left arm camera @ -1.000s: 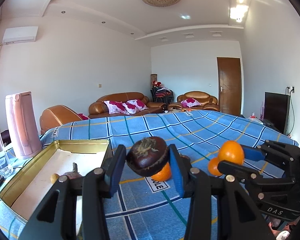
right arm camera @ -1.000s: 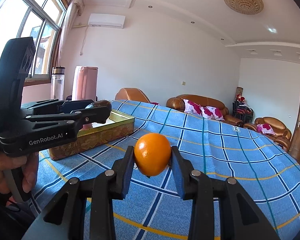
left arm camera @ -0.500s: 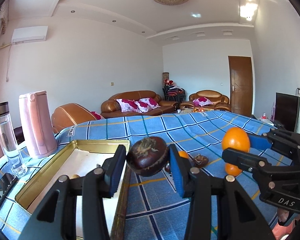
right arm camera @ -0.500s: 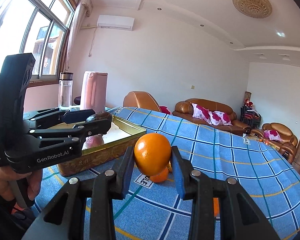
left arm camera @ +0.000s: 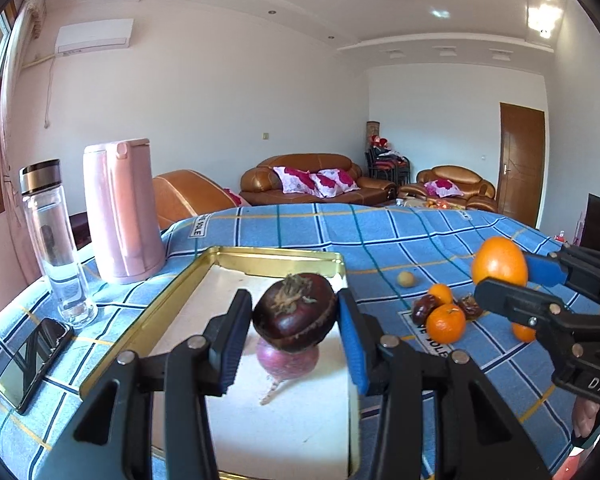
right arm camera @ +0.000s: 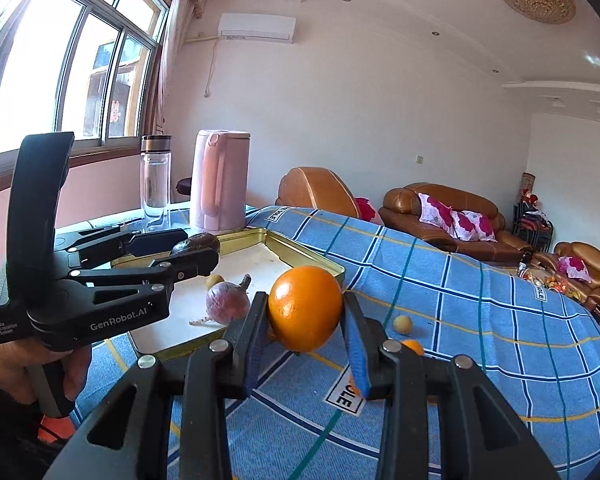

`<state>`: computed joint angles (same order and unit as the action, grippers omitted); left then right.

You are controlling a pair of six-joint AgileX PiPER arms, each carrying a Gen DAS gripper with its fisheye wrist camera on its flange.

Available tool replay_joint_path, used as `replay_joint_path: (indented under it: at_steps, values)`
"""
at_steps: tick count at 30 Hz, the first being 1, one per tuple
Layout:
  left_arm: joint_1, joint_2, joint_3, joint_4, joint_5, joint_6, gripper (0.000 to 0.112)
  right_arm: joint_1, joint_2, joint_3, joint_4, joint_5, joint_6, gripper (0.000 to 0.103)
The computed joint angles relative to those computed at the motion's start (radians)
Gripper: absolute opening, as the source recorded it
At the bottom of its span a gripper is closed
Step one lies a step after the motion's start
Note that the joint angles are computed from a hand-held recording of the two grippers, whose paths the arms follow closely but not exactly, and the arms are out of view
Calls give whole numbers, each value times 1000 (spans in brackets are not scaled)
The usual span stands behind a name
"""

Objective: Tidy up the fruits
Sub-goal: 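Carry the mangosteen with the left tool while the right tool carries the orange over the tray, then open the left tool to drop the mangosteen while the right tool releases the orange into the tray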

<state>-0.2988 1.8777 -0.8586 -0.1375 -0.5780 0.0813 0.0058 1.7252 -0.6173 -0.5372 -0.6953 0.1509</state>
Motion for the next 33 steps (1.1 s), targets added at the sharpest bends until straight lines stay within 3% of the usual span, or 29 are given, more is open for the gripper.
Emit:
replay_joint_path:
  at_steps: [8, 26, 33]
  values:
    - [88, 19, -28, 12, 69, -3, 45, 118, 64, -139, 8, 132, 43, 38]
    - [189, 88, -130, 33, 211, 20, 45, 275, 237, -360, -52, 305, 119, 38]
    - [215, 111, -166, 134, 265, -70, 45, 299, 288, -403, -60, 340, 130, 38]
